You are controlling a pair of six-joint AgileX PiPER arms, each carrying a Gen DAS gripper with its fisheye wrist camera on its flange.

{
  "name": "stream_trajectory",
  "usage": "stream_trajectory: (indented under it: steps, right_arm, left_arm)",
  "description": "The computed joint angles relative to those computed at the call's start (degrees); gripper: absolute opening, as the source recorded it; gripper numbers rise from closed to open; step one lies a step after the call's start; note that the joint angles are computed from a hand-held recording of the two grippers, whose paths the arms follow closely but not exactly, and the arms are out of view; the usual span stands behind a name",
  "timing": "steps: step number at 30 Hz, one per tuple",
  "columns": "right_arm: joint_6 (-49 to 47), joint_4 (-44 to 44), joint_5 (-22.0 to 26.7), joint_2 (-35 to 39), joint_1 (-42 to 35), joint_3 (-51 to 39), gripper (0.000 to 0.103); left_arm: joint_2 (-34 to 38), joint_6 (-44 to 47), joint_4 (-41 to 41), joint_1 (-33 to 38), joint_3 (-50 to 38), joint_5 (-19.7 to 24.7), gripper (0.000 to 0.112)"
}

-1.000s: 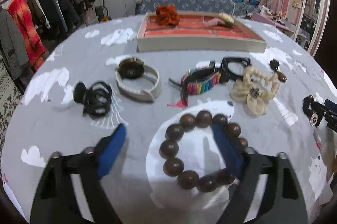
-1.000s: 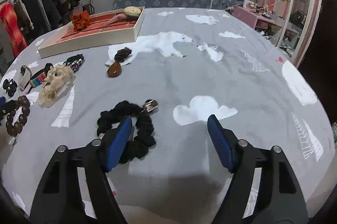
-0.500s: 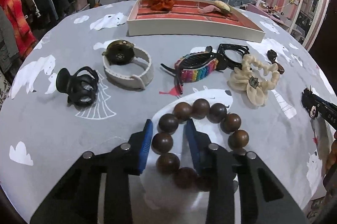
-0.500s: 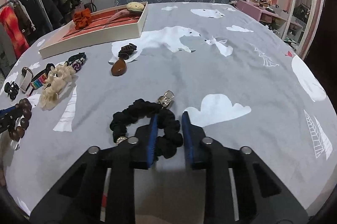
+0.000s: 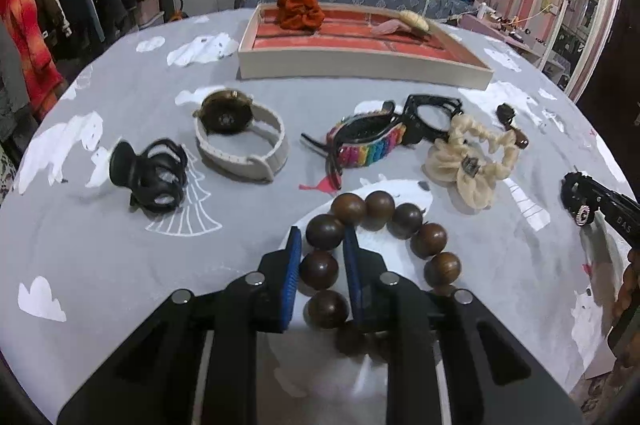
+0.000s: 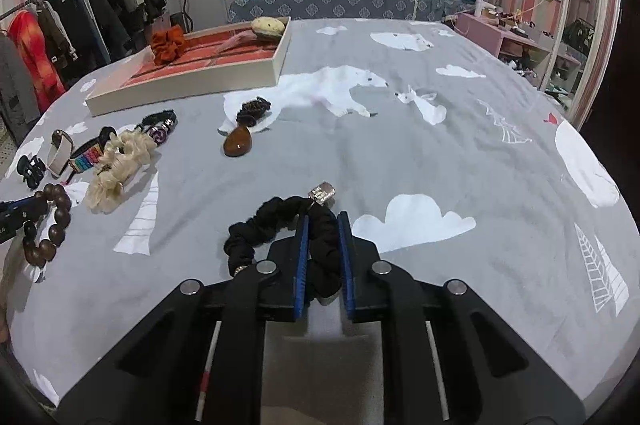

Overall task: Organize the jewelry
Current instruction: 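Grasp the wooden bead bracelet with the left tool while the right tool grasps the black hair-tie bracelet, then carry both bracelets over the tray and lower them into it with both tools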

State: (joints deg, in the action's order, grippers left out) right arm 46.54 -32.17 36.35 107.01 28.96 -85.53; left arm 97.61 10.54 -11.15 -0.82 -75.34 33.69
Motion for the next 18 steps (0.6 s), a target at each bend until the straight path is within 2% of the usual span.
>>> stream_trajectory:
  steps: [7, 13, 18]
  right_arm:
    - [1.21, -1.42, -1.29, -1.22, 0.28, 0.82, 0.014]
    - [2.22, -3.49, -1.55, -2.4, 0.77, 0.09, 0.013]
    - [0.83, -3.59, -1.08, -1.82, 0.79, -3.68, 0.013]
  left_arm:
    - [-2.93, 2.12, -1.66, -0.98, 1.05, -1.71, 0.022]
    - [-4.61, 5.06, -4.42, -1.87, -0.22, -1.51, 0.021]
    - [-4.57, 4.72, -3.55, -3.42, -3.42, -0.51, 0.021]
